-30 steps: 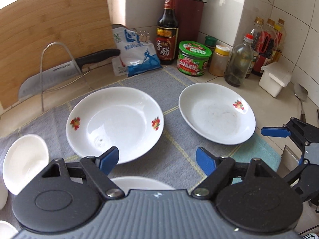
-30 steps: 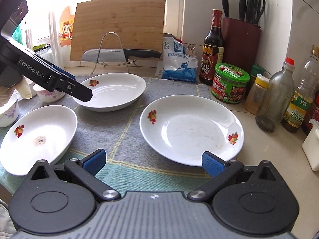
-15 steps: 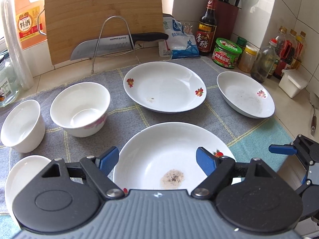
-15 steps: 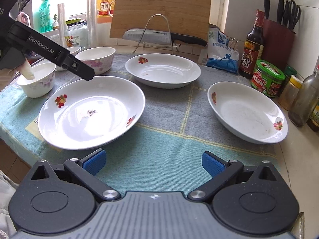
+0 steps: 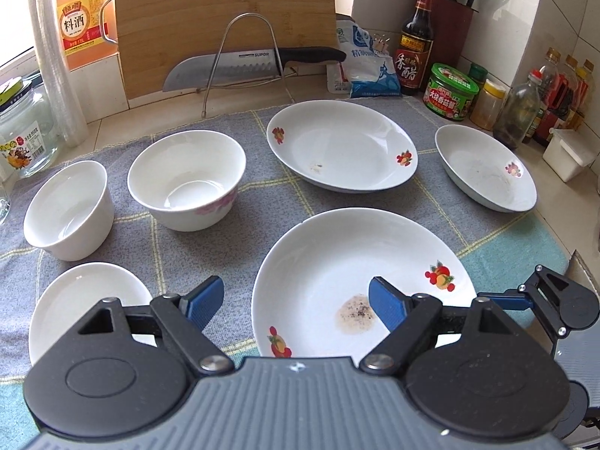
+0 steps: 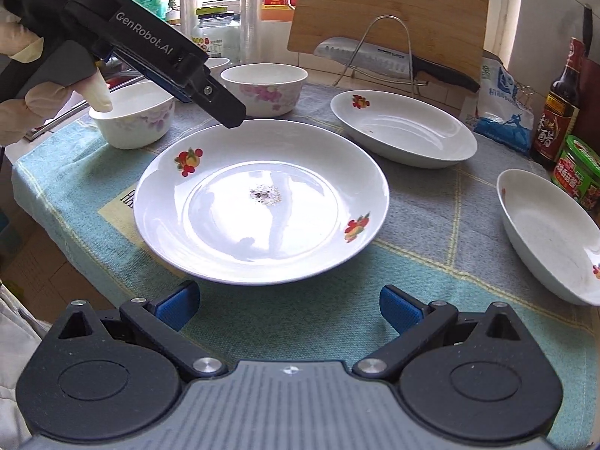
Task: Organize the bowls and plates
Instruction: 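Lift the stained plate with the left gripper and carry it toward another plate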
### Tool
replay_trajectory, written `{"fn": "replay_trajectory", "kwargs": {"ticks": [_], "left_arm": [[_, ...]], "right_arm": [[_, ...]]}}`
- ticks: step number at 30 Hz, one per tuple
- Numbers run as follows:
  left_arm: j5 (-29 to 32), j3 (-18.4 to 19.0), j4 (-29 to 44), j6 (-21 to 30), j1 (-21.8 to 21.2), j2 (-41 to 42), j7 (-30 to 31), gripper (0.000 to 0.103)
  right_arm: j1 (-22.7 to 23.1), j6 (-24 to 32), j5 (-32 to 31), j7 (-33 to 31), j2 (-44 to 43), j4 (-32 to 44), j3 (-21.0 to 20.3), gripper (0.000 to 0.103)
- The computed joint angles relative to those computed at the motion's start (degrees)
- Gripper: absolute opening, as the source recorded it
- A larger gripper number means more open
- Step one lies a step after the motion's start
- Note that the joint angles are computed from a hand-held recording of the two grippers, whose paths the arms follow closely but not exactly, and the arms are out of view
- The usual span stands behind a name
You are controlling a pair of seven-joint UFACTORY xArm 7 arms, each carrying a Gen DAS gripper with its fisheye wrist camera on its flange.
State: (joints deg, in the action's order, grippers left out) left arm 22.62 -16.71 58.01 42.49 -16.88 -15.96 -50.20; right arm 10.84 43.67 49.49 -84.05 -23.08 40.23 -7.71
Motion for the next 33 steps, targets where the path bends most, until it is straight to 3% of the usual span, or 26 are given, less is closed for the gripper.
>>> {"fn": "replay_trajectory", "kwargs": {"ticks": [4, 16, 24, 33], "left_arm": [[-0.63, 0.34, 0.28, 0.71, -0.09, 0.43, 0.34, 0.084], [-3.82, 2.62, 3.01, 0.29, -1.32, 4.89, 7.03, 0.084], [-9.44, 5.06, 5.68, 0.19, -2.01, 8.44, 18.25, 0.084], [-19.24, 6.97, 10.28, 3.36, -2.11, 12.92, 32.00, 0.070]], "right_arm": [[1.15, 1.13, 1.30, -3.42, 0.74, 0.03, -0.21, 0.103], [-1.49, 5.64, 7.76, -11.05, 3.97, 1.92, 0.11, 0.103], [-2.33, 5.74, 10.71, -13.67, 5.35, 2.48, 1.48, 0.103], [-2.84, 5.50, 11.68, -14.40, 5.67, 2.45, 2.20, 0.103]]}}
